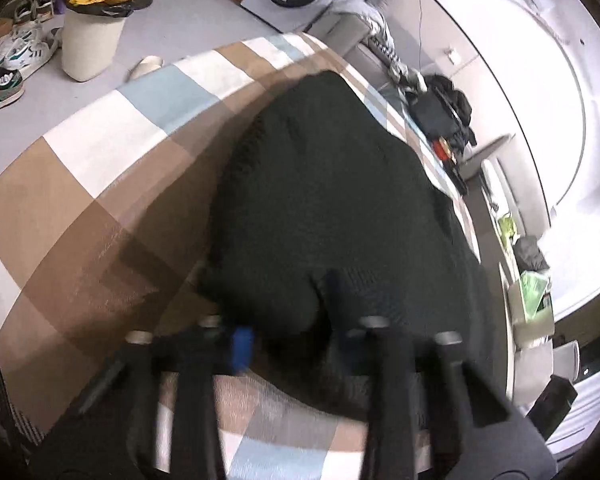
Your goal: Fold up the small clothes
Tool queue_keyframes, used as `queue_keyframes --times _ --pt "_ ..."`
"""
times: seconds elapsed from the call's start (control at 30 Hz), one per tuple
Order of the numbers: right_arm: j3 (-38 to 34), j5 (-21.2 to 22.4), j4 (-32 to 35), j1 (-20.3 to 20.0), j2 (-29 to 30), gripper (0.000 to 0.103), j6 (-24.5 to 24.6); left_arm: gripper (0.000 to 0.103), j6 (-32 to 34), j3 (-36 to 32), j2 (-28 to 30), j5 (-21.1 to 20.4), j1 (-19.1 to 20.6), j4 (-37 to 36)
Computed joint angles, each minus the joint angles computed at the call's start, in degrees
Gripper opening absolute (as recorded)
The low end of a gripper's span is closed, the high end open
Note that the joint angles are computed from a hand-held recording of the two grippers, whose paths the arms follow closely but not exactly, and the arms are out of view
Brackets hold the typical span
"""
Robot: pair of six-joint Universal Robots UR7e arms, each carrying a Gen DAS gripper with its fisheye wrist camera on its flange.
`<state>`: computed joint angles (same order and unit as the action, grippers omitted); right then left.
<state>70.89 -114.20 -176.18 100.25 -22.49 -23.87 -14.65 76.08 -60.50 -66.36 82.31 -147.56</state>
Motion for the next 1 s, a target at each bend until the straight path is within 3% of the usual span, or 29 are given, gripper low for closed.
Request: queue_keyframes --times 0.27,0.63,0.83,1.0 --pt "-4.77 0.93 2.70 1.48 3.91 0.077 -1.73 0.011 5.25 2.97 -2.52 -0.89 -0.26 -7.80" --pt "-8.91 2.22 5.64 2.85 6.64 0.077 -1.57 0.011 8.96 5.83 -5.89 -0.96 -1.49 -10.80" --pt "-9.27 2.60 6.75 3.11 6.75 0.077 -2.82 0.011 17.24 2.19 -4.22 -3.95 -5.49 -10.59" --pt "-4.73 1.04 1.87 2.52 3.53 0.077 -3.62 0.011 25.52 -3.20 0.33 -6.69 -10.01 -8.14"
